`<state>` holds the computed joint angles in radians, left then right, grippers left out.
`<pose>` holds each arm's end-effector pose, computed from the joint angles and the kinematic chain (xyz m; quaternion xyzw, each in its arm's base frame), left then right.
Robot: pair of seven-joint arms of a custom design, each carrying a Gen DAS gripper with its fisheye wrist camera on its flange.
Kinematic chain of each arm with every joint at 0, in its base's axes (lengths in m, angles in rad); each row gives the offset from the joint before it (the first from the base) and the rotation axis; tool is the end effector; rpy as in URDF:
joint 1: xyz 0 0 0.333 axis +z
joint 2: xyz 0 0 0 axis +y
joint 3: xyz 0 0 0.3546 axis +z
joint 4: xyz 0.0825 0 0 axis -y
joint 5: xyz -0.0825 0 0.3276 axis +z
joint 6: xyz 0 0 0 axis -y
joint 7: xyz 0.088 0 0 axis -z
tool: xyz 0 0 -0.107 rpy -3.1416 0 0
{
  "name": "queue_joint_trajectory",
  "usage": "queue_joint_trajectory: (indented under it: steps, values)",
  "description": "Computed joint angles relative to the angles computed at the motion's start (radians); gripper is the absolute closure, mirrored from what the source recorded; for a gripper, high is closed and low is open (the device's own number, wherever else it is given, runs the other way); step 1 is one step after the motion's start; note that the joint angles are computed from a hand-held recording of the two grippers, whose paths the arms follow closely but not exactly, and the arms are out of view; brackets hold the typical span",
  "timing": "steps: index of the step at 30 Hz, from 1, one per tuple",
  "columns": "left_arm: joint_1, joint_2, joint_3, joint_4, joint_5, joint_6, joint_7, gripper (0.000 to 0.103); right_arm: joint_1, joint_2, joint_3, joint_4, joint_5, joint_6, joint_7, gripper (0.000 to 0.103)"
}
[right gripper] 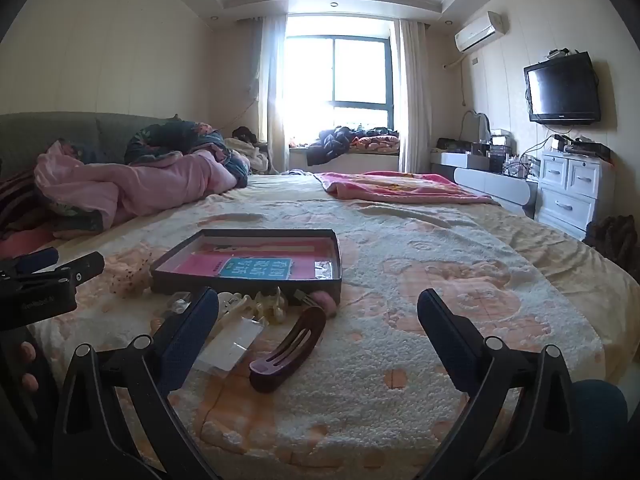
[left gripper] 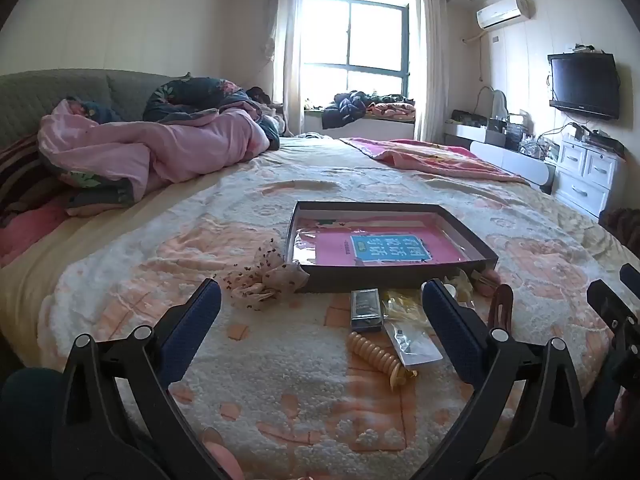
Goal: Organize jewelry
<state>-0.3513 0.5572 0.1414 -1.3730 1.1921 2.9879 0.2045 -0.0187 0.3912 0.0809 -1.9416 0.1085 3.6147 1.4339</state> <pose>0.6757 -0.2418 0.5326 -0.5860 0.5907 -0.4077 0.3761 0.6324 0.0161 0.5164 -0.5776 0.5568 -0.4241 0.4203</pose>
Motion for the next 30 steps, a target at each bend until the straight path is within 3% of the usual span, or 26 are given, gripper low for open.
queue_joint_trajectory:
  steps: [10, 17, 18, 25, 26, 30]
  values:
    - [-0.002, -0.006, 0.002, -0.004, 0.02, 0.006, -0.01, 0.01, 0.004, 0.004, -0.003, 0.002, 0.0, 0.01, 0.001, 0.006]
    - [-0.018, 0.001, 0.028, -0.008, 0.094, 0.026, -0.098, 0.01, 0.001, 0.009, 0.003, 0.008, -0.003, 0.004, 0.005, 0.006]
    - [0.004, -0.003, -0.009, -0.006, 0.047, 0.015, -0.031, 0.01, -0.005, 0.0, 0.005, -0.002, -0.007, 0.006, 0.008, 0.006]
    - [-0.007, -0.02, 0.003, -0.023, 0.071, 0.024, -0.056, 0.01, 0.006, 0.005, -0.001, 0.005, -0.005, 0.004, 0.006, 0.006]
    - [0.011, -0.007, -0.022, -0.005, 0.035, 0.015, -0.01, 0.01, 0.006, 0.004, -0.002, 0.004, -0.004, 0.004, 0.005, 0.006]
    - [0.007, -0.006, -0.015, -0.006, 0.018, 0.02, 0.004, 0.01, 0.011, 0.011, -0.003, 0.011, -0.002, 0.009, 0.001, 0.006]
